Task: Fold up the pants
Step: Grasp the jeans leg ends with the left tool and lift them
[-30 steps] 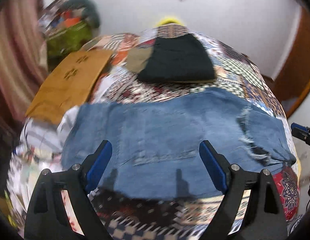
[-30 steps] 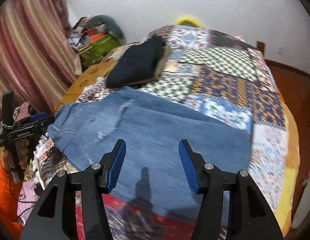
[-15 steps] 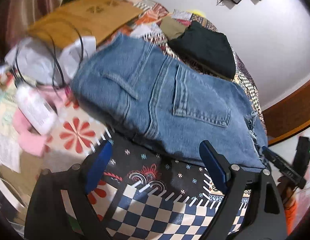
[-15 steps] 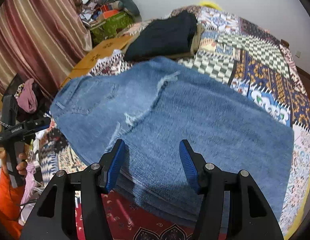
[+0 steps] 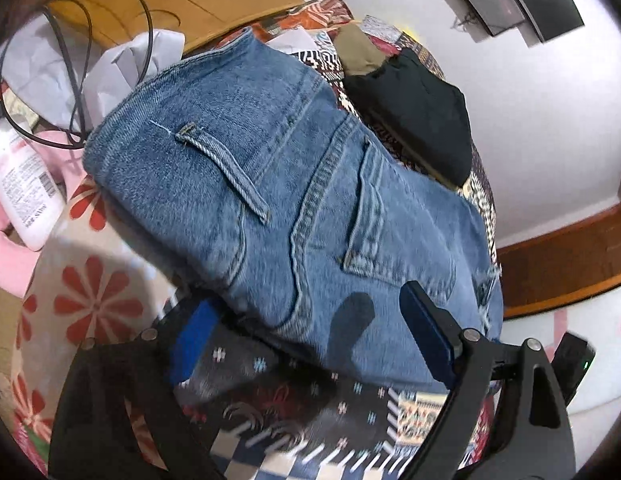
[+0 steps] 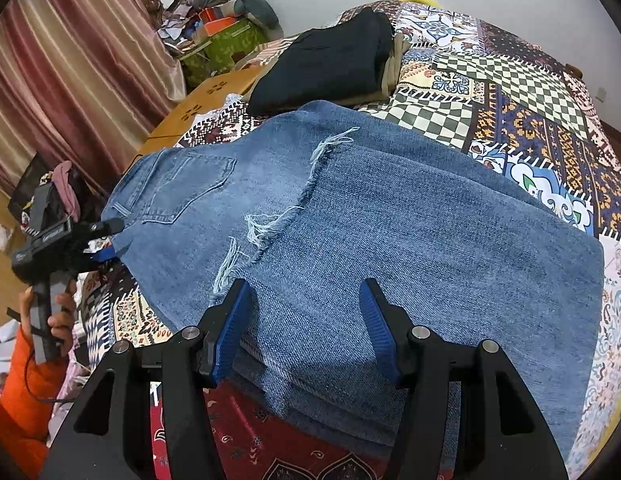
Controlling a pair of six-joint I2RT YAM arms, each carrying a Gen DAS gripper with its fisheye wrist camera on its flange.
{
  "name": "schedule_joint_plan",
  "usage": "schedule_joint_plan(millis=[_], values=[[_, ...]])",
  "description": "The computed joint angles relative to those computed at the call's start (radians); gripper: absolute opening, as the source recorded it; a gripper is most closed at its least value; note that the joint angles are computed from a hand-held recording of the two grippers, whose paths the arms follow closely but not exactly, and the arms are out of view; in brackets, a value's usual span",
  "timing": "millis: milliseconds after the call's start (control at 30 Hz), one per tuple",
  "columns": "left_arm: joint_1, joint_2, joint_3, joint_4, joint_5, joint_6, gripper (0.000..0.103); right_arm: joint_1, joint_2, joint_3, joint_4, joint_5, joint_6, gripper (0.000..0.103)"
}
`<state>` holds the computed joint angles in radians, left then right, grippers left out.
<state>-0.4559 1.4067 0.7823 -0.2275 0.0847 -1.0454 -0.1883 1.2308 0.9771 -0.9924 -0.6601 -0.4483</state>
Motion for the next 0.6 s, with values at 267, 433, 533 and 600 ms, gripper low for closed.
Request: schedule_joint_plan(millis=[267, 433, 533, 600], values=[[0.004, 0.092, 0.081, -0.013, -0.051, 0.004, 0.089, -0.005, 0.011, 0.001, 0.003, -0.016, 0.003, 0.053], [0.0, 0.095, 0.082, -0.014, -0.035, -0.042, 0.088, -0.012, 0.015, 0.003, -0.001, -0.023, -0.003, 0.053], [-0.011, 0.056, 0.041, 0.01, 0.008, -0.069, 0.088, -0.014, 0.016, 0.003, -0.002, -0.027, -0.005, 0.053], [-0.016, 0.037, 0.02, 0.023, 0.017, -0.073, 0.088, -0.016, 0.016, 0.002, 0.0, -0.029, -0.004, 0.053]])
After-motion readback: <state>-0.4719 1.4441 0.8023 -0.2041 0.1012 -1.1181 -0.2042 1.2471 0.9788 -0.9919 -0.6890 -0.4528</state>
